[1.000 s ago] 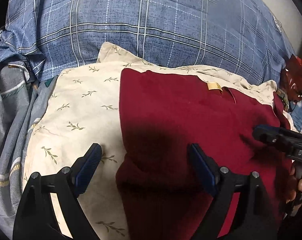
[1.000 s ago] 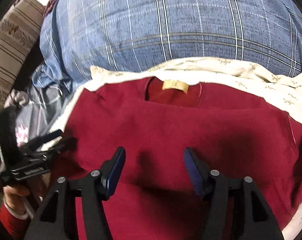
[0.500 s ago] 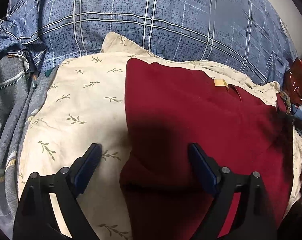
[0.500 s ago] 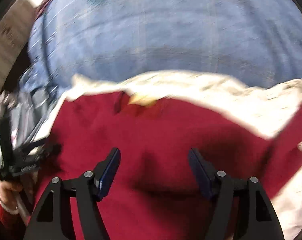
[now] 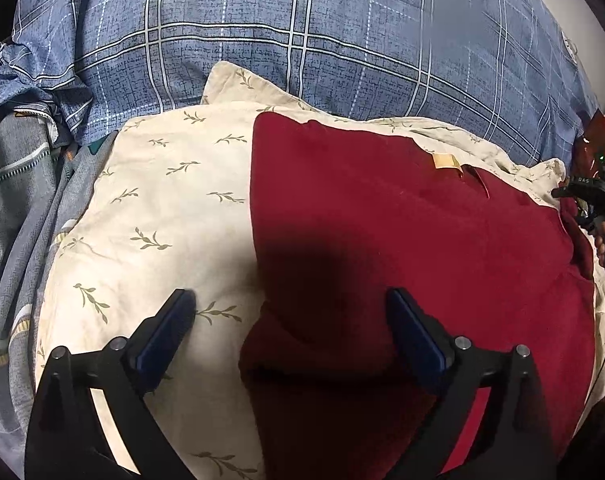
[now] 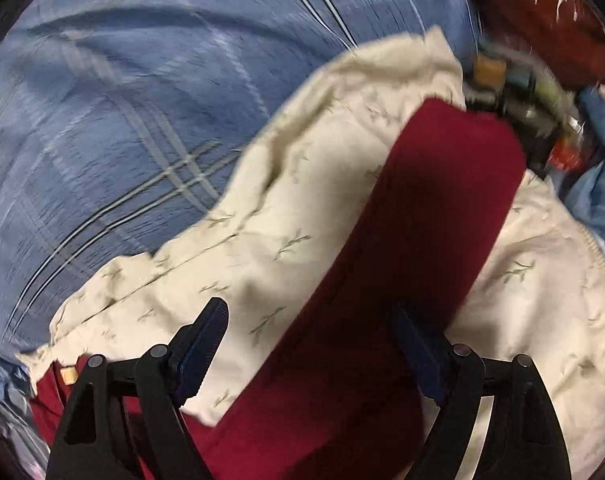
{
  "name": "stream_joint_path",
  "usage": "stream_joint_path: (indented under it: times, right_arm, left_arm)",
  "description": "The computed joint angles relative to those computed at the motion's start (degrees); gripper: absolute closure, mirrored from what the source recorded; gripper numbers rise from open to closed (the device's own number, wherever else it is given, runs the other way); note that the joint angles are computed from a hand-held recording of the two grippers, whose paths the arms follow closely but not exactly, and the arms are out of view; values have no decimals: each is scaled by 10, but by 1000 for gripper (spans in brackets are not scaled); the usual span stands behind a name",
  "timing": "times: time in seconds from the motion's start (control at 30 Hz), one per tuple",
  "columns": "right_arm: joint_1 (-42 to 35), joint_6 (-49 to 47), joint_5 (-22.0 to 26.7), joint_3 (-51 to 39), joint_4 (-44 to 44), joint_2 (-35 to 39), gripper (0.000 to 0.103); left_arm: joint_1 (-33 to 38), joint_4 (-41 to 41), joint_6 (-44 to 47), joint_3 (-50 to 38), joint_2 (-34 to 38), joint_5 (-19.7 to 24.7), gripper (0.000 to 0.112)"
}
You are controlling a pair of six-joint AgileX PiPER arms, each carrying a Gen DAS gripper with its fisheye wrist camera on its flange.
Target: Fold small clothes
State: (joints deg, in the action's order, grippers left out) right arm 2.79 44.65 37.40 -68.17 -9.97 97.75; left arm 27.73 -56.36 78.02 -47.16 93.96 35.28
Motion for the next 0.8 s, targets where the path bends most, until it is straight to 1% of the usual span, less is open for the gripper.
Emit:
stream_joint_path:
  times: [0.03, 0.07, 0.1, 0.13, 0.17, 0.23, 0.33, 0.4, 0.43, 0.47, 0.5, 0.57, 0.6, 0.67, 0.7, 0.73, 0.8]
  right_arm:
    - [2, 14, -4, 7, -22, -7, 52]
    - [-1, 5, -8, 18, -25, -16, 66]
    - [-6, -19, -20, 31, -5, -28, 83]
    - [-12, -49, -36, 52, 21, -47, 90]
    - [-10, -60, -36, 61, 25, -59, 92]
    - [5, -54, -37, 84, -1, -94, 95]
    - [21, -65, -48, 109, 10, -152, 96]
    - [39, -77, -42, 106, 20, -185, 96]
    - [55, -89, -43, 99, 34, -195, 99]
    - [76, -103, -41, 89, 48, -204, 100]
    - [102, -97, -28, 76, 40, -213, 100]
    - [161, -77, -10, 44, -1, -211, 100]
    - [195, -44, 7, 23, -46, -201, 100]
    - [235, 22, 31, 1, -116, -177, 97]
    - [234, 41, 46, -14, -135, -162, 88]
    - [236, 73, 64, -22, -162, -151, 60]
    - [242, 153, 94, -17, -234, -137, 23]
  left_arm:
    - [1, 0, -1, -1, 1, 1, 14]
    - [0, 1, -2, -2, 1, 1, 14]
    - [-1, 2, -3, -1, 0, 0, 14]
    - [-1, 2, -3, 0, -1, -2, 14]
    - [-2, 2, -4, 1, -2, -3, 14]
    - [-2, 3, -6, 1, -4, -3, 14]
    - [1, 5, -9, 3, -9, -1, 14]
    - [4, 6, -12, 2, -8, 1, 14]
    - [5, 7, -14, 0, -7, 3, 14]
    - [5, 6, -15, -2, -6, 3, 14]
    - [7, 5, -15, -3, -6, 3, 14]
    - [7, 2, -14, -3, -6, 1, 14]
    - [8, 1, -14, -4, -5, 2, 14]
    - [11, 2, -17, -7, -3, 2, 14]
    - [13, 2, -19, -8, -2, 4, 14]
    - [16, 4, -22, -11, -1, 6, 14]
    - [19, 8, -33, -17, 3, 9, 14]
